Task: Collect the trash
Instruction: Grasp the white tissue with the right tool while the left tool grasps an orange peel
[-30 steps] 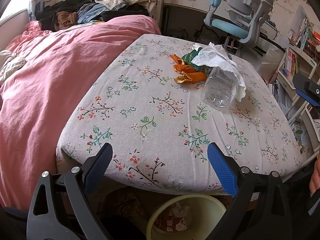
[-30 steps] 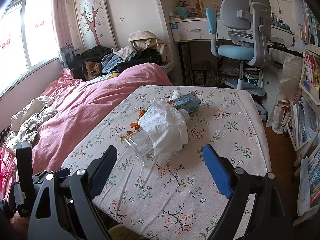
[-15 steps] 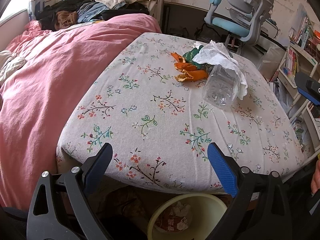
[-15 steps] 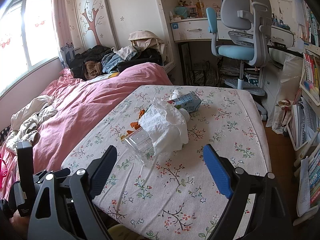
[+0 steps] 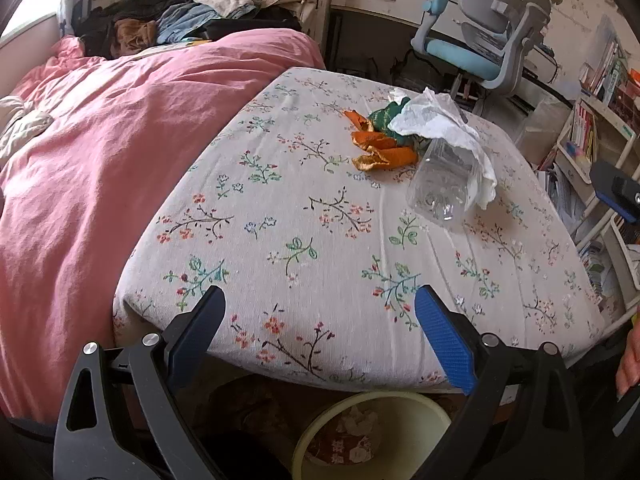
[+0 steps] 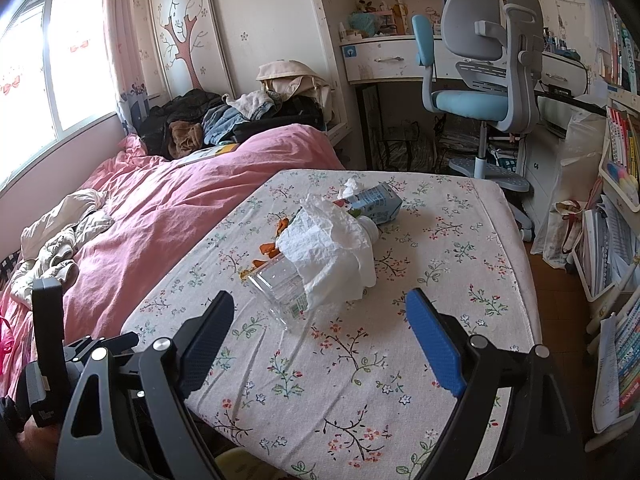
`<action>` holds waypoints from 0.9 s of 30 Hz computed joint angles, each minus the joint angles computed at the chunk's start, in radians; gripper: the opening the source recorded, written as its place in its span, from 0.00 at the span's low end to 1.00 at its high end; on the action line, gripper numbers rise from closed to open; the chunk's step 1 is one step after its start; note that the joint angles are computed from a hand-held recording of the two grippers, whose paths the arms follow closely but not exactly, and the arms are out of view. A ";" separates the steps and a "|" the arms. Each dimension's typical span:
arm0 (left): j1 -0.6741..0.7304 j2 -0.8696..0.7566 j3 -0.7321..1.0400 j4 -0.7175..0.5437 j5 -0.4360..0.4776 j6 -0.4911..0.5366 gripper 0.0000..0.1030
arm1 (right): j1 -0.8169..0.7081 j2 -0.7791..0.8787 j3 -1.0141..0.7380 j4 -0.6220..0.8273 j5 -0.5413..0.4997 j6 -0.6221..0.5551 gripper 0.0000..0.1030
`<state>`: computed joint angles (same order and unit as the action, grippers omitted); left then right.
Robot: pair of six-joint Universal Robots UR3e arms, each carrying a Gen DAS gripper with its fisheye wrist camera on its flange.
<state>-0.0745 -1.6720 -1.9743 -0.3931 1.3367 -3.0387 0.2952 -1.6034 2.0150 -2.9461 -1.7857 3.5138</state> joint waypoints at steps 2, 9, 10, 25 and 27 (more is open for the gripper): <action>0.000 -0.006 0.019 -0.010 -0.004 0.003 0.90 | -0.012 -0.005 0.008 -0.007 0.015 0.004 0.82; -0.019 -0.111 0.188 -0.059 0.006 -0.009 0.90 | -0.095 0.015 -0.005 -0.005 0.077 0.000 0.82; -0.026 -0.133 0.223 -0.064 0.011 -0.005 0.90 | -0.100 0.035 -0.025 -0.003 0.082 -0.015 0.82; -0.086 -0.590 0.922 -0.367 0.013 0.020 0.89 | -0.180 0.405 -0.416 0.103 0.211 -0.117 0.82; -0.092 -0.637 0.998 -0.399 0.007 0.026 0.89 | -0.189 0.436 -0.450 0.130 0.219 -0.124 0.82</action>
<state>-0.1663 -2.3090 -0.9767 -0.7924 1.3434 -3.0128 0.1058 -1.1677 1.5653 -2.8162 -1.5668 3.3900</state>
